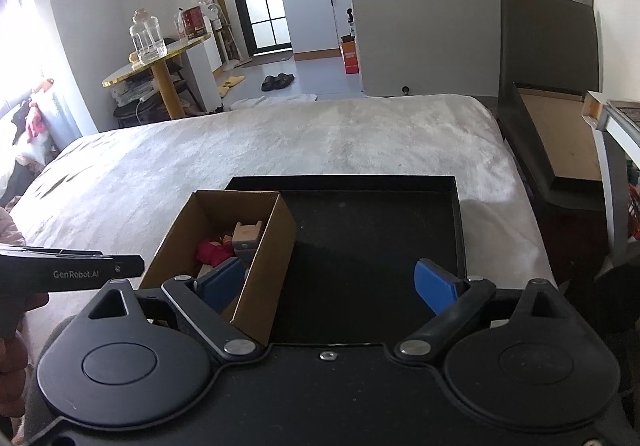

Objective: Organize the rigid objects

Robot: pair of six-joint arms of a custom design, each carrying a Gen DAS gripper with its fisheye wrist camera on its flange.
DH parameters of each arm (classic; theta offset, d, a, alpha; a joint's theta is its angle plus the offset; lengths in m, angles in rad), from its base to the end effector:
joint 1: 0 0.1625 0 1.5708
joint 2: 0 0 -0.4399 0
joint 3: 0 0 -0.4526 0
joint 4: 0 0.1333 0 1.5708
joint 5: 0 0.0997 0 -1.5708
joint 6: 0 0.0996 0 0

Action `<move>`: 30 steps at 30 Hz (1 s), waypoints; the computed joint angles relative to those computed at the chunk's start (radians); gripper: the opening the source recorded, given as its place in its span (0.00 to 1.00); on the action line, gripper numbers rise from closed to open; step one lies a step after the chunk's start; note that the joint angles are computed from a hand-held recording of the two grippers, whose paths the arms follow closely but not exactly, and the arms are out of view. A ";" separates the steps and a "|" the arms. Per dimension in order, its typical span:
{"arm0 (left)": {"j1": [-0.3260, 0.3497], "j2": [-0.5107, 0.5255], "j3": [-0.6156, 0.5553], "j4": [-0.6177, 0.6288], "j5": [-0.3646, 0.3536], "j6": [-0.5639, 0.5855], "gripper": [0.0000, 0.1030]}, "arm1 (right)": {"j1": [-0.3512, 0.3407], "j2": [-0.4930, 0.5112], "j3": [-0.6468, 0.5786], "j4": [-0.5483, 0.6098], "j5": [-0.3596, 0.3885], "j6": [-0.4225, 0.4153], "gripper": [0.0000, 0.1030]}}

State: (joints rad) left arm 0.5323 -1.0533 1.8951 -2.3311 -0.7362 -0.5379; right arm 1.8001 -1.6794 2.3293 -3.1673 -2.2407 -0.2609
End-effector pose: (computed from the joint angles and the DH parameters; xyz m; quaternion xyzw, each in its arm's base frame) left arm -0.4231 -0.4896 0.1325 0.2422 0.8809 -0.2609 0.3120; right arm 0.1683 -0.4067 0.3612 0.0586 -0.8518 0.4258 0.2994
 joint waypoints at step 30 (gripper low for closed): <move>-0.086 -0.120 0.024 0.032 -0.012 0.039 0.97 | 0.109 -0.116 -0.004 0.095 -0.095 0.158 1.00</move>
